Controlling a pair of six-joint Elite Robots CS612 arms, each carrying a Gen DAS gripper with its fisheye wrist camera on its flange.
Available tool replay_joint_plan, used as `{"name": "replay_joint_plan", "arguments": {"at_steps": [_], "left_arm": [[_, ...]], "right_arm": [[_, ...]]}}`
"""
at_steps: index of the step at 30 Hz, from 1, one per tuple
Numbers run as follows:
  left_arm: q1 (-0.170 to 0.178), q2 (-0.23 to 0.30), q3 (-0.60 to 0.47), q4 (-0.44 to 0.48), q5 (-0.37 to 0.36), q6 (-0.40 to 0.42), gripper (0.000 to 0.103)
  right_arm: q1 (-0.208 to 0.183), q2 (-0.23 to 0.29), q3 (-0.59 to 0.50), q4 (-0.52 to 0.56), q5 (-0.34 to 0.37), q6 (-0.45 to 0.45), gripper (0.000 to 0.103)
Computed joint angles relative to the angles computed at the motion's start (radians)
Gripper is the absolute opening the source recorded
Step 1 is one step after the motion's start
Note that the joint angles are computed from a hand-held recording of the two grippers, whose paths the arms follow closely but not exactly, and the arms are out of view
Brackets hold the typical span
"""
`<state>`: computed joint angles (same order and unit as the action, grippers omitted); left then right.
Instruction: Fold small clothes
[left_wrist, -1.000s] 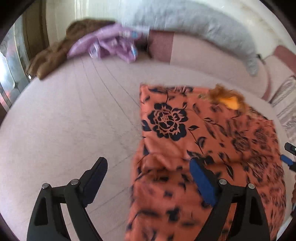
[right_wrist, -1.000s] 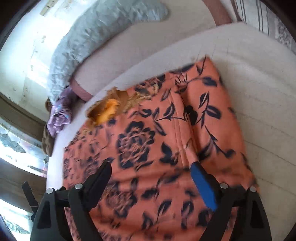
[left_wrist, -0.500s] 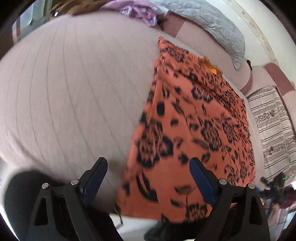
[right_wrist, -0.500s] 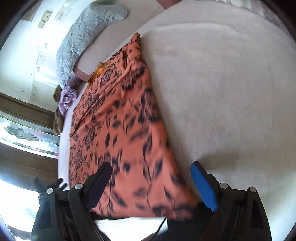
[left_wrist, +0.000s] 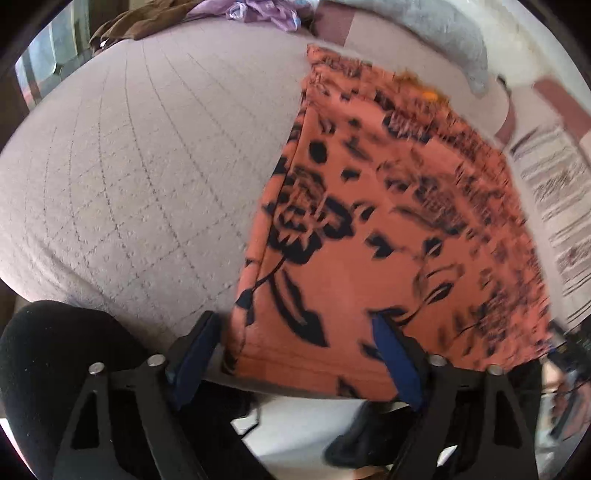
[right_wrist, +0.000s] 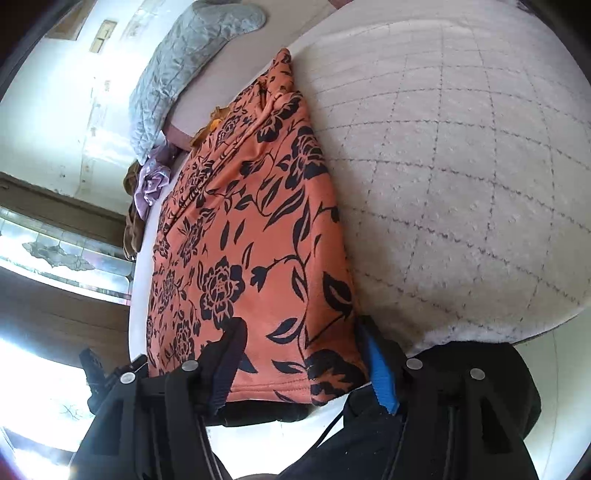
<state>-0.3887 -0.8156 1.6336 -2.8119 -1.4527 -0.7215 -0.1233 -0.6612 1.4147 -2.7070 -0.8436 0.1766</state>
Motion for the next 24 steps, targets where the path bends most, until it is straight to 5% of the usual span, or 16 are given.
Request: {"name": "replay_joint_plan", "arguments": {"at_steps": [2,3,7,10,11,12,16,18,21,22,24], "left_arm": [[-0.006,-0.002,0.000,0.017,0.026,0.004,0.077],[-0.008,-0.004,-0.001,0.033,0.040,-0.004,0.067],[0.004,-0.016,0.012,0.018,0.014,-0.007,0.008],[0.009,-0.028,0.029,-0.031,-0.008,-0.009,0.007],[0.008,-0.033,0.035,-0.046,-0.006,-0.008,0.007],[0.006,-0.040,0.043,-0.072,-0.002,-0.010,0.007],[0.010,-0.034,0.035,-0.079,-0.012,-0.014,0.009],[0.019,-0.008,0.006,-0.001,-0.045,-0.043,0.018],[0.012,-0.012,0.011,-0.021,-0.030,-0.037,0.018],[0.012,-0.015,0.017,-0.042,-0.032,-0.039,0.007],[0.009,-0.028,0.029,-0.098,-0.021,-0.016,0.007]], "right_arm": [[-0.004,0.002,0.007,-0.020,0.003,0.005,0.070],[-0.006,0.002,0.011,-0.031,0.007,0.010,0.071],[-0.002,-0.001,0.020,-0.052,-0.004,-0.010,0.074],[0.015,-0.017,0.005,0.032,-0.078,-0.081,0.067],[0.019,-0.022,-0.002,0.057,-0.104,-0.090,0.045],[0.020,-0.025,-0.005,0.072,-0.104,-0.100,0.010],[0.016,-0.041,0.006,0.043,-0.088,-0.093,0.014],[0.014,-0.026,-0.018,0.114,-0.085,-0.091,0.028],[0.009,-0.013,-0.024,0.142,-0.056,-0.041,0.028],[0.008,-0.016,-0.020,0.136,-0.058,-0.045,0.029],[0.003,-0.023,-0.010,0.108,-0.033,-0.025,0.016]]}}
